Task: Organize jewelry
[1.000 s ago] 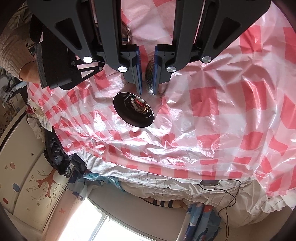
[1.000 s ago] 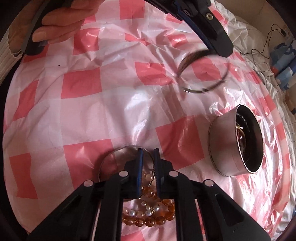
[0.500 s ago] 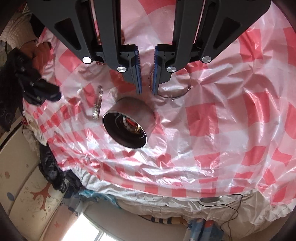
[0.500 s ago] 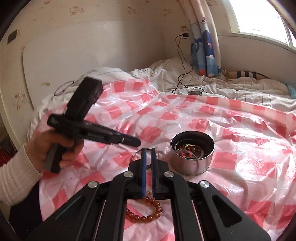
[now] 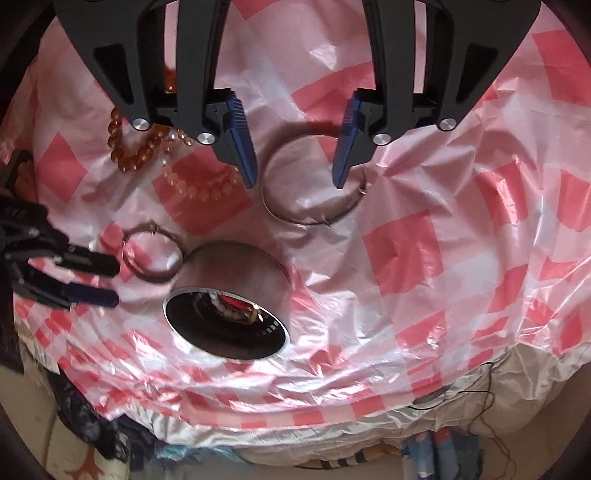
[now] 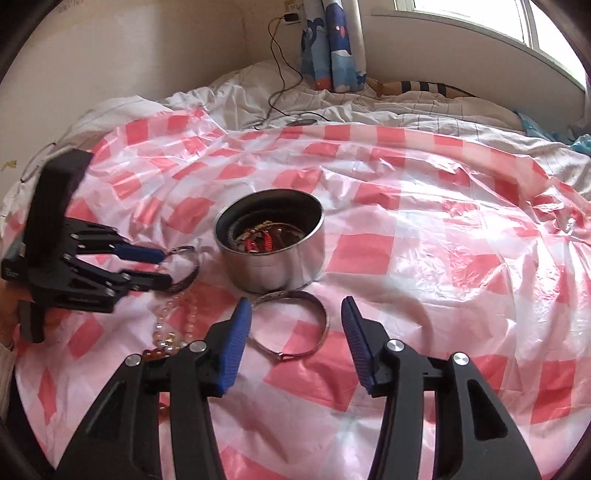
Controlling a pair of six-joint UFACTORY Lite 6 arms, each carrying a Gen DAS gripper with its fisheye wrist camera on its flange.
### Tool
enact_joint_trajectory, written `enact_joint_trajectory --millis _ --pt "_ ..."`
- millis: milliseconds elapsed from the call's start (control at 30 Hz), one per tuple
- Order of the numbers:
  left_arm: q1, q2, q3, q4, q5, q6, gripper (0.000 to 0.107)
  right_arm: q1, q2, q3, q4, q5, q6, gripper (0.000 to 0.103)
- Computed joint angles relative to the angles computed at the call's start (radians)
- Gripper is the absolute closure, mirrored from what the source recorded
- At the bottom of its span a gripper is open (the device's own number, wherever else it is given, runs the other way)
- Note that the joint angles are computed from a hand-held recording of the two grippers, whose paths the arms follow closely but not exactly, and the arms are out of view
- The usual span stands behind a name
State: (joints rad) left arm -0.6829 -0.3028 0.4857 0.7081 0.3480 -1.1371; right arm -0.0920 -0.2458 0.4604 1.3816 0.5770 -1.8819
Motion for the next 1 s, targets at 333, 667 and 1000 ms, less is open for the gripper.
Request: enact_joint_trajectory --millis 333,667,1000 --pt "0.185 0.043 -0.026 0.121 -0.05 -0.15 0.056 0.133 0.189 0.069 0.153 -0.236 -0.135 0.067" --pt "0.13 0.09 -0.001 0.024 -0.089 0.001 0.103 0.161 0.11 0.003 0.26 -0.25 -0.266 0.099" --pt "0.209 -0.103 -0.072 -0.429 -0.165 0.424 0.103 -0.088 0.183 0.14 -0.085 0.121 0.133 0.099"
